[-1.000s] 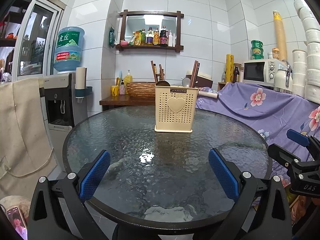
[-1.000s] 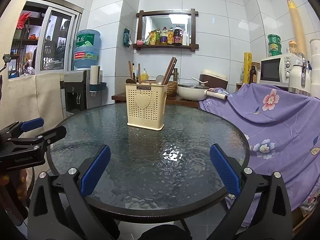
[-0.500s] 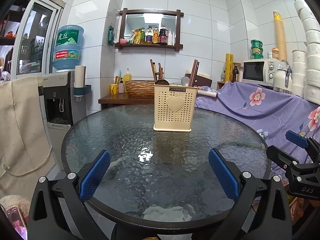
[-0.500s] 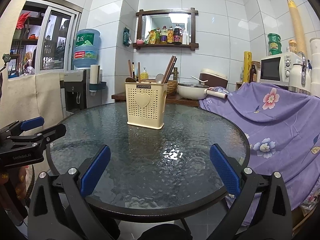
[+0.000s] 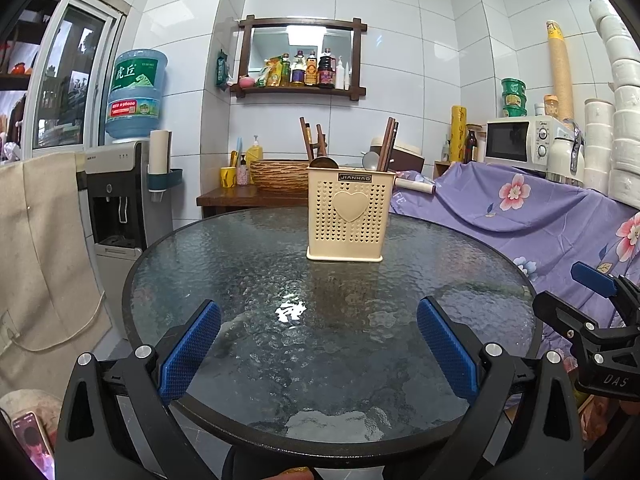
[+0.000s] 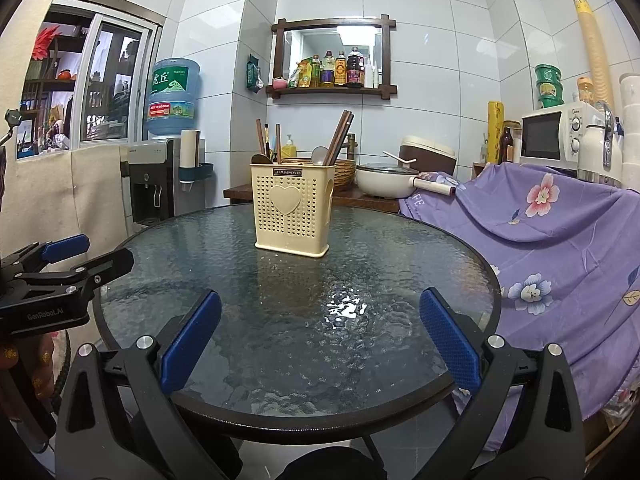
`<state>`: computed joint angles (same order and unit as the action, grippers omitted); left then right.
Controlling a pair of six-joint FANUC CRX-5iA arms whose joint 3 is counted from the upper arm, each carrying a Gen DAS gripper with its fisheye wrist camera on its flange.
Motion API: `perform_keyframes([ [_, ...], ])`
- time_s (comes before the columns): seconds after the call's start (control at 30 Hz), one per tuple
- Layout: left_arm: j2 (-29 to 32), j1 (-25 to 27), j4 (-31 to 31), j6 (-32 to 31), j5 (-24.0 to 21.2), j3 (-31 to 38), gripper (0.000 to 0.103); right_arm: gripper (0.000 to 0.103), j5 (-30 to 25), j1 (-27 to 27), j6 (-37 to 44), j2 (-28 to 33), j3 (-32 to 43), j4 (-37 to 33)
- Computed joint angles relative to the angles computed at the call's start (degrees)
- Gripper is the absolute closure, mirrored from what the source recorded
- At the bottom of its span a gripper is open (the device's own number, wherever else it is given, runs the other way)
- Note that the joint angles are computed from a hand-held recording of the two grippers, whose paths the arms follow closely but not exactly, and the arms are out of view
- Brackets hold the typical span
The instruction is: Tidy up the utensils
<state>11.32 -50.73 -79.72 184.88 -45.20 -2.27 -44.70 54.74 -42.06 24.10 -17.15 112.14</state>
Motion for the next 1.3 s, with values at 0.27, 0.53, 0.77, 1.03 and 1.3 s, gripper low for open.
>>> perform_keyframes([
  [0.27,0.08,-0.01,0.21,-0.39,-0.04,0.17,0.007,0.006,0.01,0.10,0.02,0.05,0.05,-0.18],
  [0.53,0.41,-0.78,-0.60,-0.92,-1.12,0.41,0.007,0.006,-0.16,0.25,-0.15,0.29,0.18,-0.28],
  [0.77,0.23,-0.58,-0.05,-1.47,-0.41,0.32,0.007,0.006,-0.36,0.52,0.26,0.57,0.55,-0.81],
  [1.03,0.92,-1.62,-1.17,-0.72,-3.13,0.86,0.007,0.006,-0.32,0.69,0.54,0.64,0.72,-1.17],
  [1.3,0.67,-0.86,0.77,-2.99,-2.27,1.26,0.007,0.006,-0.27,0.74,0.79,0.76,0.99,-1.32],
])
